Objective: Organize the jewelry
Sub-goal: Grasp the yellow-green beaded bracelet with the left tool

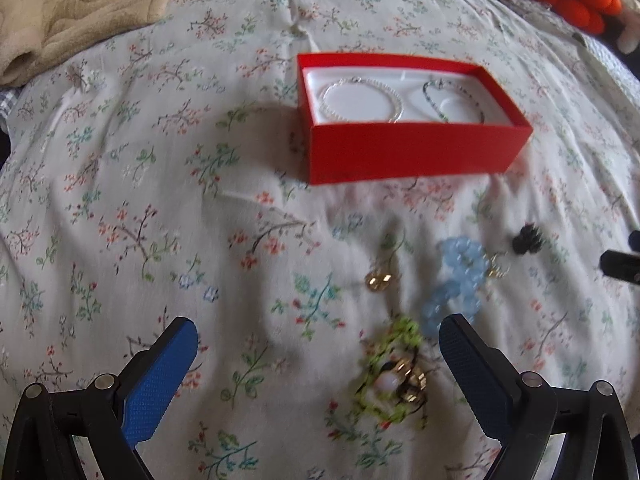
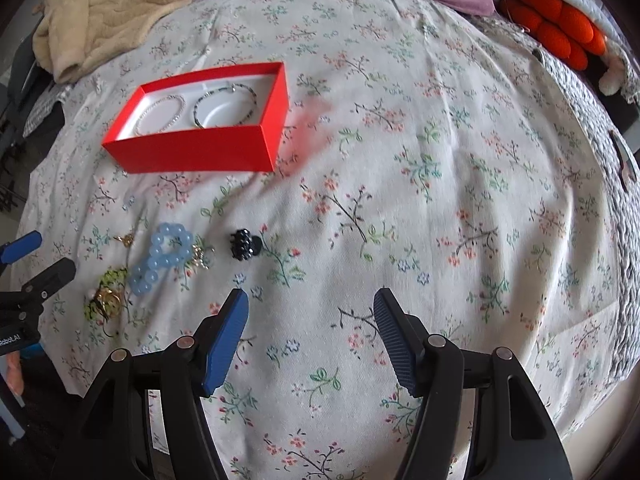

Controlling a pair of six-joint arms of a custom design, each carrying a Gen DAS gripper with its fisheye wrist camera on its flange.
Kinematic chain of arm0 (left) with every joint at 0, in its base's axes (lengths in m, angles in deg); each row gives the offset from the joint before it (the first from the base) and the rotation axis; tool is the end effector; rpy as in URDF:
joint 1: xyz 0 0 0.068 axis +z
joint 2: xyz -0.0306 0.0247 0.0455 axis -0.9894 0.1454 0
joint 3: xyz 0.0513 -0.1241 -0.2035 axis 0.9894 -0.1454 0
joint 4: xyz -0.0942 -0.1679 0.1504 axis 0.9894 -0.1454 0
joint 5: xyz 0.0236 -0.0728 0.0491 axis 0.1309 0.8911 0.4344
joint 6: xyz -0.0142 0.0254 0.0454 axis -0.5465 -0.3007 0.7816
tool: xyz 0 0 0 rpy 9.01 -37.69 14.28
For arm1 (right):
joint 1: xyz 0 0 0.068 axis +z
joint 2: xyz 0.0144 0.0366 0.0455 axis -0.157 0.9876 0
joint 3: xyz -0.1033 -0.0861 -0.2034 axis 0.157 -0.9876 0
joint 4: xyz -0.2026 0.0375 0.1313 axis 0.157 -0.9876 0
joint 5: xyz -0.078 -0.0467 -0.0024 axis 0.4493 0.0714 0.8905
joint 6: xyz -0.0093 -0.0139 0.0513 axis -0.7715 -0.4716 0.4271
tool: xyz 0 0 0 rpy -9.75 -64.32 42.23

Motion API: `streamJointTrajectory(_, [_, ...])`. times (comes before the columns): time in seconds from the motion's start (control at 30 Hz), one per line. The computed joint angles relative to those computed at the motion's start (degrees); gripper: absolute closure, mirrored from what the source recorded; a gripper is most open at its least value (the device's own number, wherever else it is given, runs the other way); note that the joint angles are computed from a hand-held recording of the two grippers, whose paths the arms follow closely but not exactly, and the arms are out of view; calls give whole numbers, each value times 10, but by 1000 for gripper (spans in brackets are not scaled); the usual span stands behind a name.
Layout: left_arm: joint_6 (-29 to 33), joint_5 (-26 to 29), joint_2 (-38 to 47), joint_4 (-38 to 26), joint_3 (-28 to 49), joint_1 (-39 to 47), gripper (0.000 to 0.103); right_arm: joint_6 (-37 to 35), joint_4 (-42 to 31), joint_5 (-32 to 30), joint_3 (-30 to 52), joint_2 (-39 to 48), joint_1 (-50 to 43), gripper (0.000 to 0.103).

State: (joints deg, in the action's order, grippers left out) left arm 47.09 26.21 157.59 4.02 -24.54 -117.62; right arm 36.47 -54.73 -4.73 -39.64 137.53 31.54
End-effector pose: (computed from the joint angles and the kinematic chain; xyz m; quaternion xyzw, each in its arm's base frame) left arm 0.2229 -0.1591 0.0915 0.2090 0.9478 -0.0657 0.2315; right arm 0.1497 0.1158 0.1136 0.1034 0.9810 -0.0247 0.1622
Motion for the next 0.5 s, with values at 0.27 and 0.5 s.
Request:
streamJointTrajectory(0.27, [38,41,-6,70,-72,48,3,16,6,1,-24,3,3,35])
streamJointTrajectory(0.5, [44,125,14,80,-67,99,8,18,14,-10,-33,12,-1,35])
